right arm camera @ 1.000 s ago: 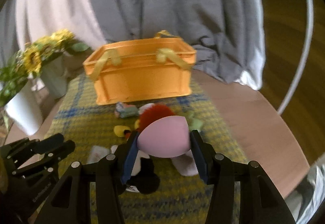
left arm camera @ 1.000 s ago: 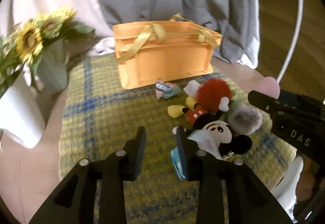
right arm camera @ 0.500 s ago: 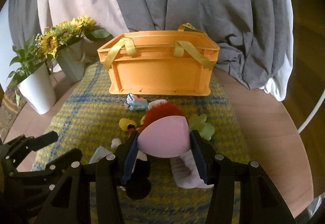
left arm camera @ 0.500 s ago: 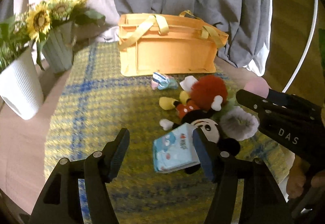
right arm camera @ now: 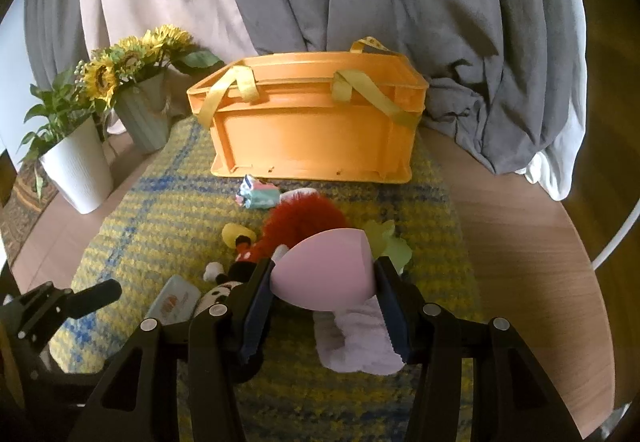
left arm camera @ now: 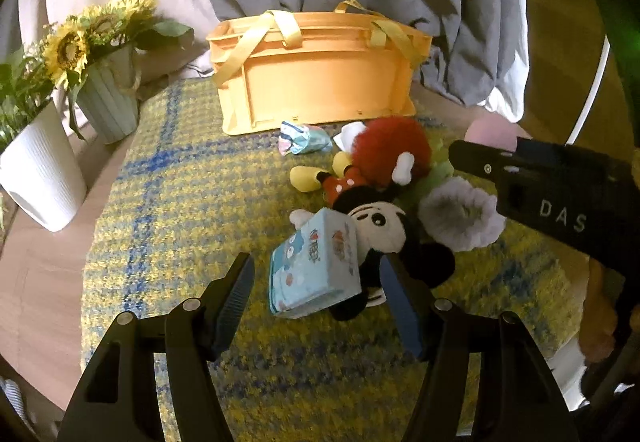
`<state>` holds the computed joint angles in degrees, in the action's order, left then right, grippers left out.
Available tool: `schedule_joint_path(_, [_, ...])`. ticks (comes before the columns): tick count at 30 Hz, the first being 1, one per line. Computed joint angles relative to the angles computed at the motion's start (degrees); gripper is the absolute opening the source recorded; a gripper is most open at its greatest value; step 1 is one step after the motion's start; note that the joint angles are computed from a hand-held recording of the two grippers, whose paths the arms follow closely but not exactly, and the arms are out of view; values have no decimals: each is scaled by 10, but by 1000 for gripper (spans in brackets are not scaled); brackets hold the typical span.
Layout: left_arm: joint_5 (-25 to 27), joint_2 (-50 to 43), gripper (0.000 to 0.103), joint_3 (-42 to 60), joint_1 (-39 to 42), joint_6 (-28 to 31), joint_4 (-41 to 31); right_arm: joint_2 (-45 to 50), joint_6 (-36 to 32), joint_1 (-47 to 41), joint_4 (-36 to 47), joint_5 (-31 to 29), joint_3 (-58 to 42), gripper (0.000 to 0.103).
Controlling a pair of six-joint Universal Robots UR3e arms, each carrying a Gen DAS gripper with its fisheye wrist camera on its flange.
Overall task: Organize soft objects
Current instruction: 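Close the right tool on the pink sponge while the left tool grasps the tissue pack, then lift the tissue pack with the left tool and the sponge with the right tool over the crate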
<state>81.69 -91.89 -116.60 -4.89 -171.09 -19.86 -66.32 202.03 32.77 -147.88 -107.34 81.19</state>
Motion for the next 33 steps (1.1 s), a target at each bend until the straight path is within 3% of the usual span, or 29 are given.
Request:
schedule_joint_path(8, [57, -41, 62, -7, -28, -12, 44, -5, -21, -5, -14, 22, 19, 52])
schedule_joint_path(17, [59, -40, 58, -11, -14, -2, 70, 1, -24, 9, -13, 11, 5, 52])
schedule_joint_path(24, [42, -75, 30, 14, -3, 1, 53, 23, -21, 16, -3, 4, -32, 52])
schedule_joint_path(33, [35, -40, 28, 11, 13, -14, 39, 31, -13, 11, 3, 22, -44, 52])
